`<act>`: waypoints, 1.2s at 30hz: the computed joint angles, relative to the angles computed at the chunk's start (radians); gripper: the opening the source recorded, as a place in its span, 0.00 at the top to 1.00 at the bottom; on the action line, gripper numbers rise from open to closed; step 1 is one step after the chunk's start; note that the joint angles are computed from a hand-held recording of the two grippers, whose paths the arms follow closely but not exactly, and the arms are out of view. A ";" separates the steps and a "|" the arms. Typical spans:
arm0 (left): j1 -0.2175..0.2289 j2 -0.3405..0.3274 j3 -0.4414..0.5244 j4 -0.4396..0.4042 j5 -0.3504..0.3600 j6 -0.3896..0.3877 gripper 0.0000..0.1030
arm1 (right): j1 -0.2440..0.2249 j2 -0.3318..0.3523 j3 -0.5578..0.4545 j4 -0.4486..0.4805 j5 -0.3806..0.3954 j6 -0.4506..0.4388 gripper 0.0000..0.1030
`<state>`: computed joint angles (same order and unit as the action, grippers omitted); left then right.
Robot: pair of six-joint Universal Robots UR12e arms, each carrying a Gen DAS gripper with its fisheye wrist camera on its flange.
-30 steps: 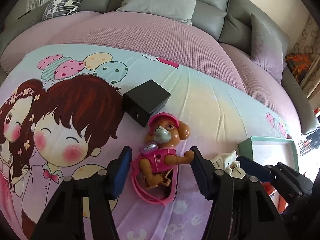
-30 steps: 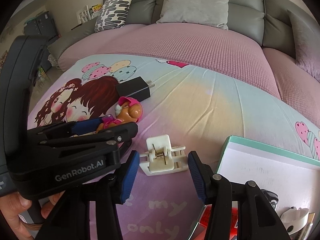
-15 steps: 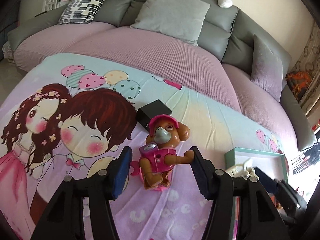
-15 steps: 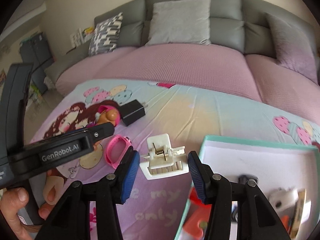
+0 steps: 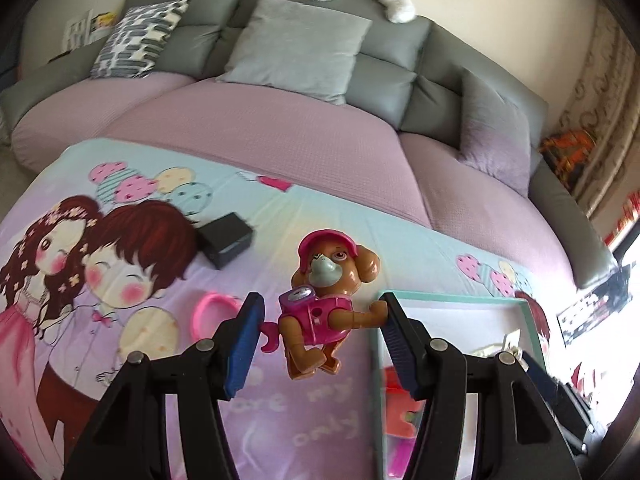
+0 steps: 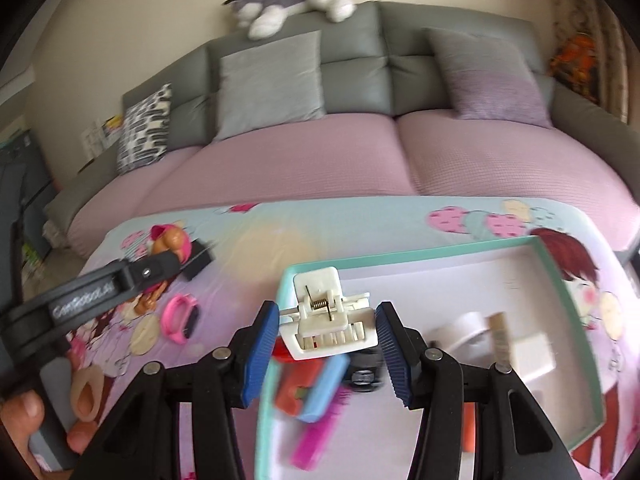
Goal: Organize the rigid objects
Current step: 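Carry the toy dog and white clip into the tray and open both grippers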
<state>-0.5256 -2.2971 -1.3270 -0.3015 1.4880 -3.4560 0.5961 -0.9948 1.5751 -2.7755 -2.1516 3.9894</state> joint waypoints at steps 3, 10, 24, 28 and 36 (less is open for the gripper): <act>-0.016 -0.007 0.016 -0.011 -0.005 0.028 0.41 | -0.006 -0.024 0.030 0.020 -0.036 0.042 0.48; -0.053 -0.025 0.055 -0.040 -0.031 0.102 0.41 | -0.021 -0.093 0.111 0.153 -0.133 0.204 0.48; -0.112 -0.072 0.129 -0.159 -0.041 0.216 0.41 | -0.050 -0.138 0.187 0.211 -0.128 0.337 0.48; -0.116 -0.078 0.140 -0.192 -0.038 0.232 0.41 | -0.054 -0.138 0.191 0.214 -0.122 0.346 0.48; -0.120 -0.087 0.157 -0.238 -0.030 0.250 0.41 | -0.061 -0.129 0.180 0.237 -0.088 0.334 0.48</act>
